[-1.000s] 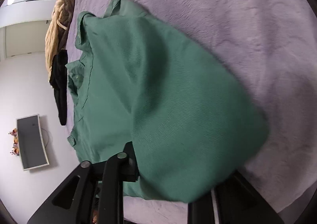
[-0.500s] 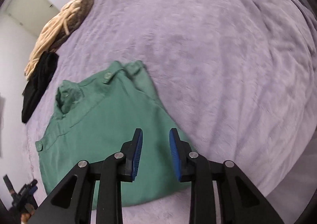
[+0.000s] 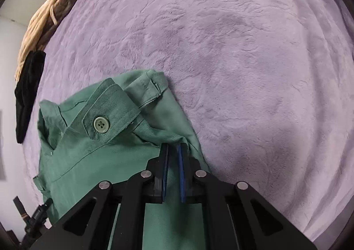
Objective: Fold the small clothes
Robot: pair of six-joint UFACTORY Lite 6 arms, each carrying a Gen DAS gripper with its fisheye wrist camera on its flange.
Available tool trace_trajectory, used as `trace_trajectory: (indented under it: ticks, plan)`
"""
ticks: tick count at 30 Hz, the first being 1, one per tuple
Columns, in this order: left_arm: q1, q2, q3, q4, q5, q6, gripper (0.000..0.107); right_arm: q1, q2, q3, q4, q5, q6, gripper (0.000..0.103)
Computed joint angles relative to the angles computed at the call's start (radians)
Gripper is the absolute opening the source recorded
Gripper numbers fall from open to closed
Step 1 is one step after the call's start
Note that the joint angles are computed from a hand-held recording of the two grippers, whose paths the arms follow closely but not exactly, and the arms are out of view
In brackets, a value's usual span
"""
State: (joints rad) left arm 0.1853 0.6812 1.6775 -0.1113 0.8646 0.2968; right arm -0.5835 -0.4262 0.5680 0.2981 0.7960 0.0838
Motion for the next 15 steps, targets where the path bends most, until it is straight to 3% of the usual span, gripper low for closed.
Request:
trace_trajectory:
  ticks: [2,3,4,6,10,15]
  plan:
    - [0.009,-0.016,0.0,0.037,0.013,-0.002,0.085,0.012,-0.061,0.01,-0.033,0.065,0.028,0.017]
    - [0.014,-0.03,-0.007,0.052,0.019,0.006,0.085,0.026,-0.091,0.014,-0.047,0.092,0.049,0.026]
    - [0.02,-0.048,-0.02,0.061,0.022,0.02,0.085,0.055,-0.124,0.013,-0.066,0.112,0.085,0.045]
    - [0.027,-0.092,-0.057,0.086,0.026,0.038,0.085,0.111,-0.216,0.001,-0.076,0.164,0.14,0.058]
    - [0.054,-0.177,-0.129,0.073,0.053,0.109,0.085,0.306,-0.341,-0.03,-0.074,0.234,0.313,0.059]
    - [0.071,-0.299,-0.245,0.066,0.081,0.18,0.085,0.684,-0.416,-0.055,-0.12,0.253,0.659,0.064]
